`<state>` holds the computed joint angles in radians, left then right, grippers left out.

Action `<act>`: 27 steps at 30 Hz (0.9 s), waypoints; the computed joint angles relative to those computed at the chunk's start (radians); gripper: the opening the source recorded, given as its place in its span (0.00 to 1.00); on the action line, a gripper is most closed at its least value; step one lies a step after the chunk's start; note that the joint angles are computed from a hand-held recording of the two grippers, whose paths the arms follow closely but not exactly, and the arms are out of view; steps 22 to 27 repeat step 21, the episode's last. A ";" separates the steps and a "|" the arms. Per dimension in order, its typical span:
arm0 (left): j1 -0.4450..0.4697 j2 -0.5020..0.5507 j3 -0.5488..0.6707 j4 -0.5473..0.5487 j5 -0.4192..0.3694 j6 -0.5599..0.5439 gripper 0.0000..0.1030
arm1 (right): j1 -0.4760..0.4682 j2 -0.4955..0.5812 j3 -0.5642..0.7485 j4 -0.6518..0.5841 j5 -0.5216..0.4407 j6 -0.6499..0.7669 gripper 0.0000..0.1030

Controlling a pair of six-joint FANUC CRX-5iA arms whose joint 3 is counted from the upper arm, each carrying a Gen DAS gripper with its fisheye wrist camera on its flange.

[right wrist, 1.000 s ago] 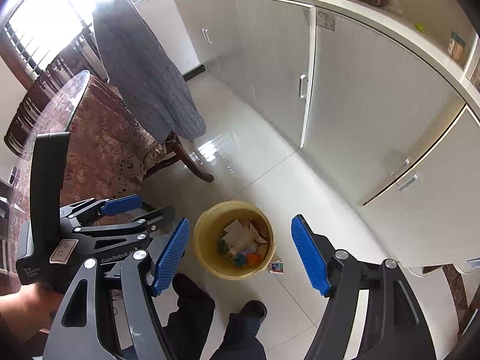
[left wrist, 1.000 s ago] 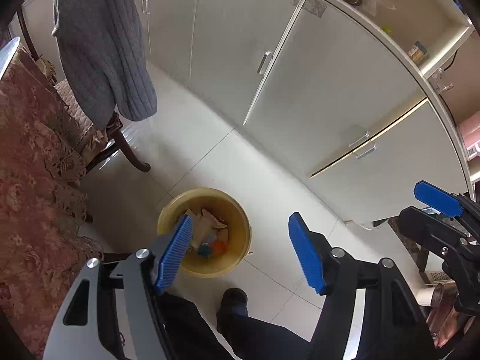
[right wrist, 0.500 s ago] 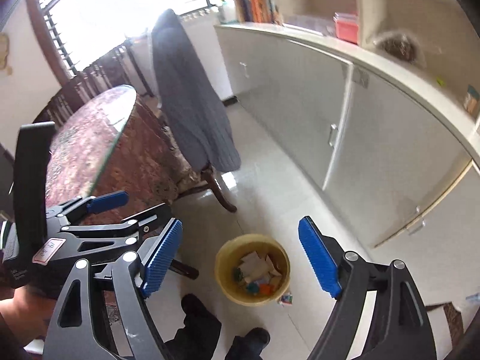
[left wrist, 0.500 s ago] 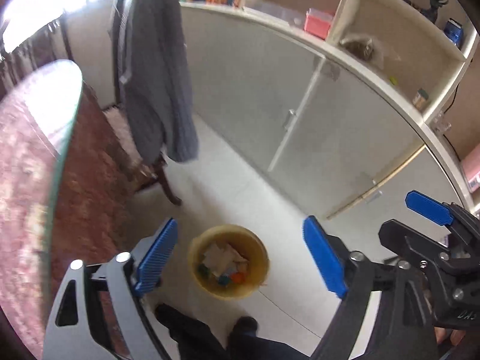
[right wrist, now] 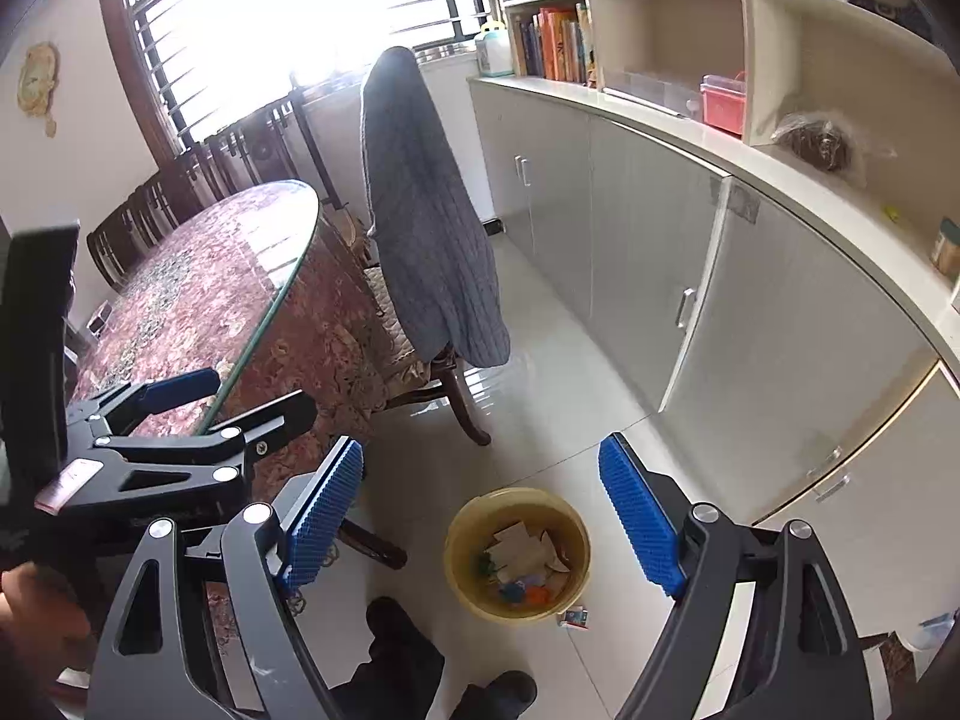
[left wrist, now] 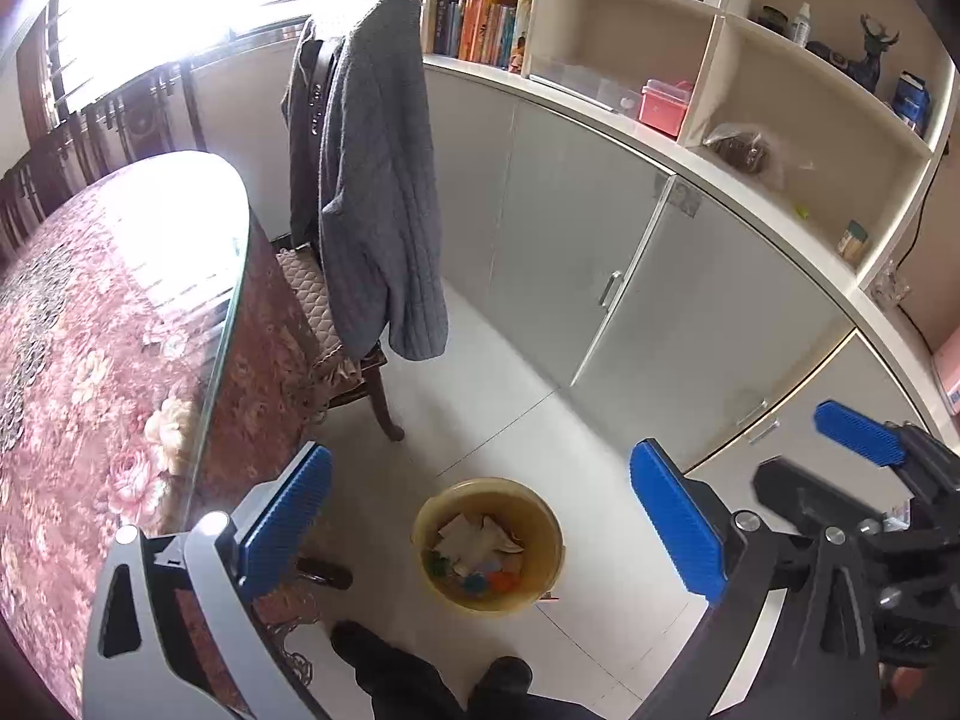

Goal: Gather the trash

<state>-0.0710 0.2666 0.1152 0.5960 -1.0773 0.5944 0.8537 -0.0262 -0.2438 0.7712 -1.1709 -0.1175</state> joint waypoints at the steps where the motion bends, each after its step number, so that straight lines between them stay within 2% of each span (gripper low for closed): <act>1: 0.002 -0.002 -0.003 0.004 -0.008 0.008 0.96 | 0.005 -0.005 -0.002 0.005 -0.011 -0.007 0.77; 4: 0.015 0.008 0.002 0.034 -0.048 0.030 0.96 | 0.019 -0.026 -0.015 0.014 -0.042 -0.027 0.77; 5: 0.010 -0.006 -0.012 0.021 -0.020 0.044 0.96 | 0.023 -0.030 -0.019 0.018 -0.052 -0.035 0.78; 8: -0.033 -0.092 -0.075 -0.118 0.156 0.105 0.96 | 0.031 -0.046 -0.033 0.024 -0.077 -0.054 0.79; 9: -0.040 -0.102 -0.079 -0.142 0.167 0.111 0.96 | 0.033 -0.051 -0.038 0.023 -0.081 -0.059 0.79; 13: -0.036 -0.058 -0.020 -0.117 0.012 0.081 0.96 | 0.035 -0.062 -0.046 0.010 -0.086 -0.060 0.79; 16: -0.034 -0.041 0.001 -0.117 -0.046 0.087 0.96 | 0.033 -0.062 -0.044 -0.005 -0.078 -0.052 0.79; 27: -0.040 -0.037 0.005 -0.129 -0.064 0.087 0.96 | 0.028 -0.068 -0.052 -0.011 -0.064 -0.047 0.79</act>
